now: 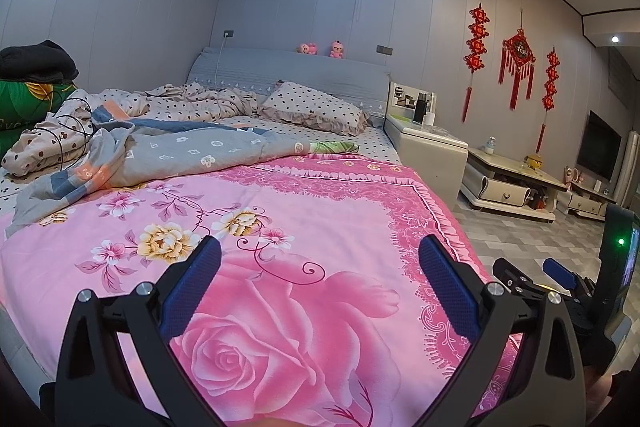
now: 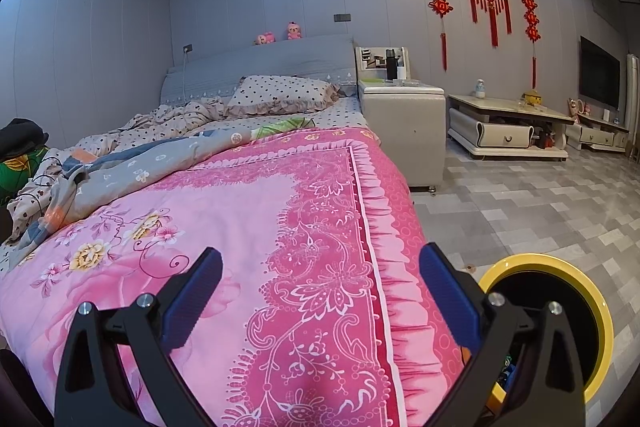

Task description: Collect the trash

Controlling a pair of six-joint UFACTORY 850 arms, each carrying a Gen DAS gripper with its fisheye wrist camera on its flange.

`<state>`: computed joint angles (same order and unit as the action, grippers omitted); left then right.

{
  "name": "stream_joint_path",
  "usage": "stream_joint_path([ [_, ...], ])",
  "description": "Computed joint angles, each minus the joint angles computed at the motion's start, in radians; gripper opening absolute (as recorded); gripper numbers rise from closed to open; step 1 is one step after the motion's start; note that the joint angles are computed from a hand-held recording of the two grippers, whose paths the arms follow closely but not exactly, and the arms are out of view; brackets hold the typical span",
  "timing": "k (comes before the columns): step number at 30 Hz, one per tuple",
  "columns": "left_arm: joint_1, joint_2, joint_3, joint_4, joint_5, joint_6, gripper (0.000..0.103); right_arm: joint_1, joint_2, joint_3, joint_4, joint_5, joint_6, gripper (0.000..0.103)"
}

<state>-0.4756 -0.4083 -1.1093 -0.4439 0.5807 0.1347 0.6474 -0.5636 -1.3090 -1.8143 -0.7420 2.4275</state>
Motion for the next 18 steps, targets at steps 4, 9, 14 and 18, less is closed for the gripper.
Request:
stream_joint_path([
  [4, 0.000, 0.000, 0.000, 0.001, 0.000, -0.002, 0.095, 0.000, 0.001, 0.001, -0.001, 0.001, 0.000, 0.095],
  [9, 0.000, 0.000, 0.001, 0.004, 0.001, -0.004, 0.095, -0.001, 0.000, 0.001, -0.001, 0.003, 0.001, 0.095],
  [14, 0.000, 0.000, 0.001, 0.002, 0.000, -0.002, 0.095, -0.002, -0.003, 0.000, -0.001, 0.008, 0.003, 0.095],
  [18, 0.001, 0.002, 0.001, 0.009, -0.004, -0.010, 0.095, -0.004, -0.001, 0.006, -0.003, 0.011, 0.007, 0.095],
])
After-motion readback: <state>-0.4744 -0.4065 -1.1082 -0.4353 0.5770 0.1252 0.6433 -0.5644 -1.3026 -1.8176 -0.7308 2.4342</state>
